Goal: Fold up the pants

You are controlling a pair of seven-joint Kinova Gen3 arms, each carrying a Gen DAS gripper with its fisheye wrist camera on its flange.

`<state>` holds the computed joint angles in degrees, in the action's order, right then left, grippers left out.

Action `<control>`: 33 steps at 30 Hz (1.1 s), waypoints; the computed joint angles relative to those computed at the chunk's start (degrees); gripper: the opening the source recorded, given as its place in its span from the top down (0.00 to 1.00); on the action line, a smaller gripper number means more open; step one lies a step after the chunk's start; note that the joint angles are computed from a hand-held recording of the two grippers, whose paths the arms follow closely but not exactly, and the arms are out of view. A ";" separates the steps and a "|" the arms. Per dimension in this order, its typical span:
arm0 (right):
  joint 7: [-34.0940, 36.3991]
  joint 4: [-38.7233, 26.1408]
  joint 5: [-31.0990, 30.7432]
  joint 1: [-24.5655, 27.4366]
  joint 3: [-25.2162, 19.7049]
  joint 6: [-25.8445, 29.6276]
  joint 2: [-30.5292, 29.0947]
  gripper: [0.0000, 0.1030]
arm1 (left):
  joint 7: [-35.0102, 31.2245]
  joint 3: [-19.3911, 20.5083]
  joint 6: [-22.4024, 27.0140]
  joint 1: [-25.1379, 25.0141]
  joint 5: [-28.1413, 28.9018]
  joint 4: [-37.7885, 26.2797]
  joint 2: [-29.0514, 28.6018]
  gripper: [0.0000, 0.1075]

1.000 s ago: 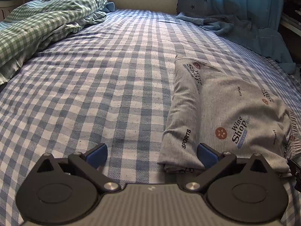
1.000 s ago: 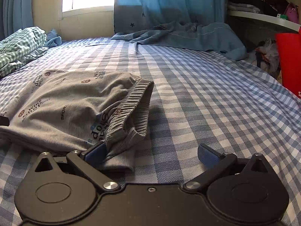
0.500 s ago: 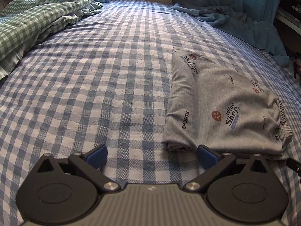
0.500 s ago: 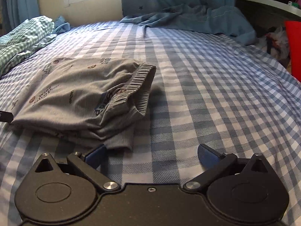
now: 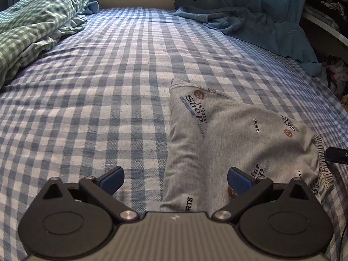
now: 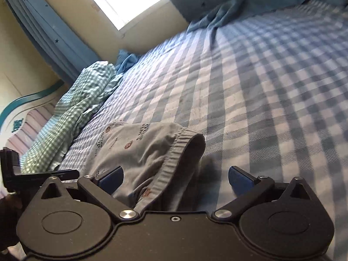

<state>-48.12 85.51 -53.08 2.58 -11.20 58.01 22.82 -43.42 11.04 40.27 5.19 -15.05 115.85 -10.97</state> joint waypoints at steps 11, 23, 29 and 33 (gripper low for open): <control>2.96 -11.39 -0.32 5.31 -8.91 13.82 11.40 0.00 | -4.08 0.65 -9.15 -0.70 2.63 6.47 -1.91 0.04; -2.03 -1.20 -3.10 6.33 -10.64 -1.04 4.10 0.48 | -9.32 -2.58 -2.81 -1.15 10.63 2.81 -2.45 0.31; 11.95 8.16 2.18 -8.54 -0.08 -15.02 -9.38 0.77 | -12.30 -5.17 -0.22 -0.33 13.77 1.44 -2.52 0.63; 20.65 13.21 6.07 -11.55 -2.52 -23.99 -13.95 0.80 | -12.23 -3.91 2.40 -1.12 13.00 -0.55 -1.53 0.68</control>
